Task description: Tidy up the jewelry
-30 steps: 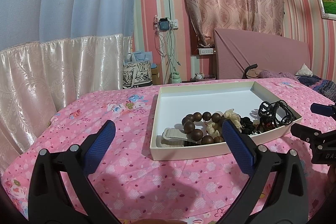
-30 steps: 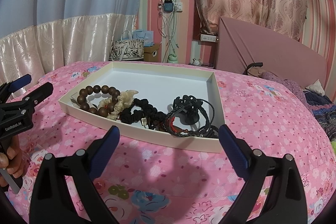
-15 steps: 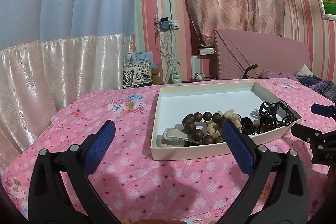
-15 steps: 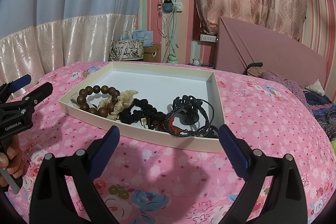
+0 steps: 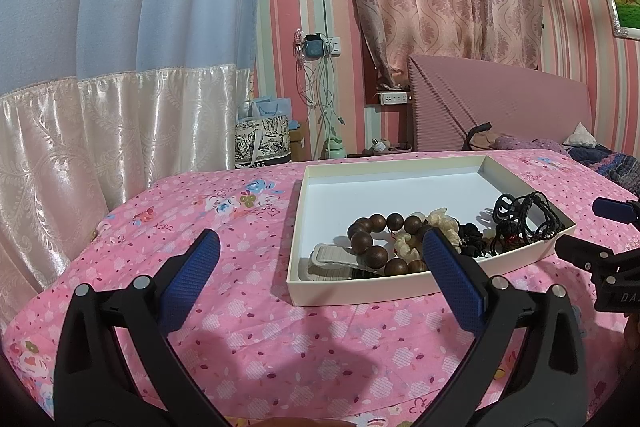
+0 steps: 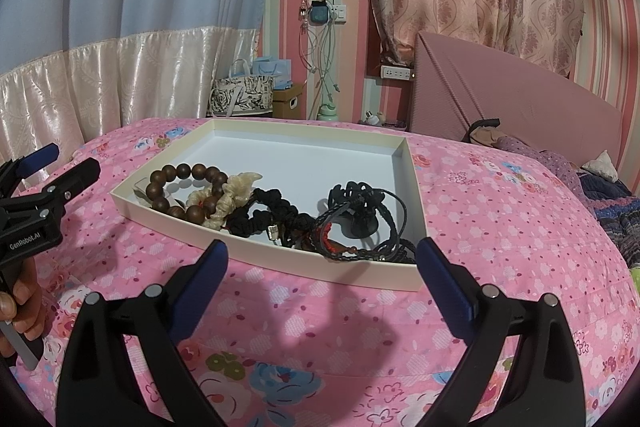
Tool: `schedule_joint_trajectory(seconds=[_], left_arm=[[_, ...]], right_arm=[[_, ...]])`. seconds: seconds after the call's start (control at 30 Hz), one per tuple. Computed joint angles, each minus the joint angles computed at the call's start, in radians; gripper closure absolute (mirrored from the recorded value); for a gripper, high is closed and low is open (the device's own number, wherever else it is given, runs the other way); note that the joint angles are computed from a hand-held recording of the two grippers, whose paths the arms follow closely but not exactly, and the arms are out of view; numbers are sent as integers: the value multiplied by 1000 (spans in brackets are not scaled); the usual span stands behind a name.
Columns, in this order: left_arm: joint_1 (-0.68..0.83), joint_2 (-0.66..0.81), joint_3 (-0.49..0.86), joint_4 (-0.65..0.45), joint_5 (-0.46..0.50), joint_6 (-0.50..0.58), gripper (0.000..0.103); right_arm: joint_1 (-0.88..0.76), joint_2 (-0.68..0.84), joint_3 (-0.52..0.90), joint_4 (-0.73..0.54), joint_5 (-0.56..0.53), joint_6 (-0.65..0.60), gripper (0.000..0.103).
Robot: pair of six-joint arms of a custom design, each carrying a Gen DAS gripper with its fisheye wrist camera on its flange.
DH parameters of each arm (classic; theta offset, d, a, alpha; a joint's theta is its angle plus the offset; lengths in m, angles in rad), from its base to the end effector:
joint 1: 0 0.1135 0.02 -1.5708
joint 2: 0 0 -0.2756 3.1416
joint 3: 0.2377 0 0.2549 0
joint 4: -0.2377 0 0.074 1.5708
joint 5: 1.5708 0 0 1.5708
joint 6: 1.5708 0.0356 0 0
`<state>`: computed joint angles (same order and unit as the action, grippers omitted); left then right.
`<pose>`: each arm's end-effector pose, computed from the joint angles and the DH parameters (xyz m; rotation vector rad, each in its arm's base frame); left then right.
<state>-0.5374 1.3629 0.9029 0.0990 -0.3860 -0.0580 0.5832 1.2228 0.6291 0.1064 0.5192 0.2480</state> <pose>0.2747 -0.1481 0.2892 0.2004 1.8937 -0.0301 0.2248 0.1271 0.2346 -0.0181 1.9894 0.0000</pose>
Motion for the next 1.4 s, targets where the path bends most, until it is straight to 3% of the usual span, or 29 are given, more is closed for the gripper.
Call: schedule_joint_trajectory(seconds=[1.4], left_arm=[[-2, -2, 1, -4, -1, -4, 3]], right_arm=[[-5, 6, 12, -18, -1, 27, 8]])
